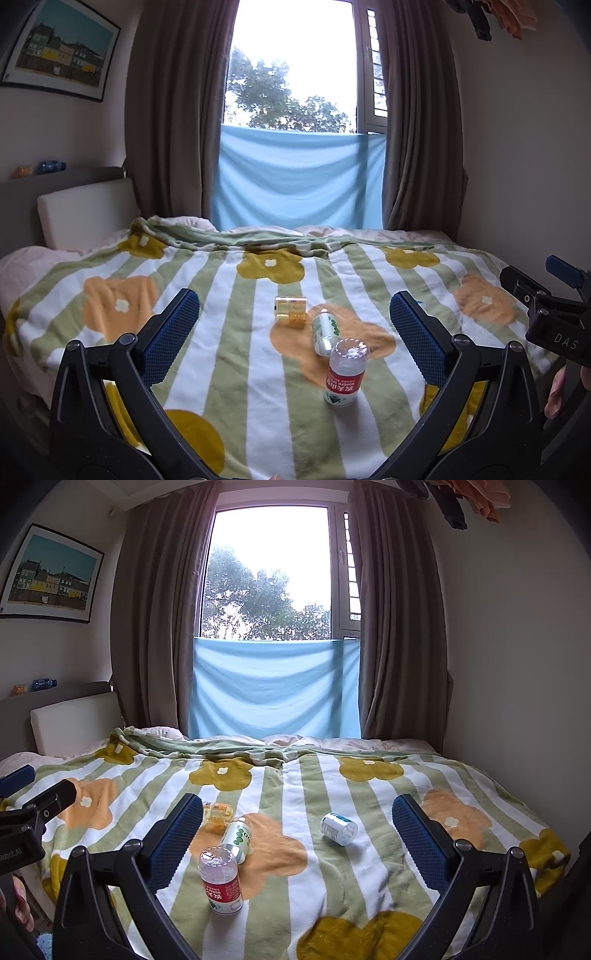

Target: Flip cup upside down

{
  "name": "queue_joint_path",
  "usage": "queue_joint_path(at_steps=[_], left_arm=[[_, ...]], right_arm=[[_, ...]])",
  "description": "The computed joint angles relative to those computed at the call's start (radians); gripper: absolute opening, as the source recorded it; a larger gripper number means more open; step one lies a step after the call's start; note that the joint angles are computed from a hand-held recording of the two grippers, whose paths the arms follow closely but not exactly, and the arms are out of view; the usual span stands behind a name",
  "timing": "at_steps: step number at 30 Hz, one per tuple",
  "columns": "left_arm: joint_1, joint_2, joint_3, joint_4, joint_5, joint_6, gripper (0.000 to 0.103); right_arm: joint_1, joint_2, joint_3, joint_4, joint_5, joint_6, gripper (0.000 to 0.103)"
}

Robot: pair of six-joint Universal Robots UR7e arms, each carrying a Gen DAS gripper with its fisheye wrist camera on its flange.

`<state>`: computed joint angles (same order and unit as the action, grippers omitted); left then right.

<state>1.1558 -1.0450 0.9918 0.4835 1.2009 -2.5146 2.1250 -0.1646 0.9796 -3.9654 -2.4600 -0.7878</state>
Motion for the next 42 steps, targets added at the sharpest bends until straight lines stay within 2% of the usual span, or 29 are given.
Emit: queue_joint_path(at_steps=[32, 42], left_arm=[[-0.007, 0.004, 0.001, -0.017, -0.016, 0.023, 0.103], [-0.029, -0.048, 0.117, -0.2, -0.076, 0.145, 0.103]], right_arm=[[0.001, 0.001, -0.005, 0.002, -0.001, -0.001, 0.102], [0.001, 0.001, -0.004, 0.004, -0.001, 0.002, 0.102]])
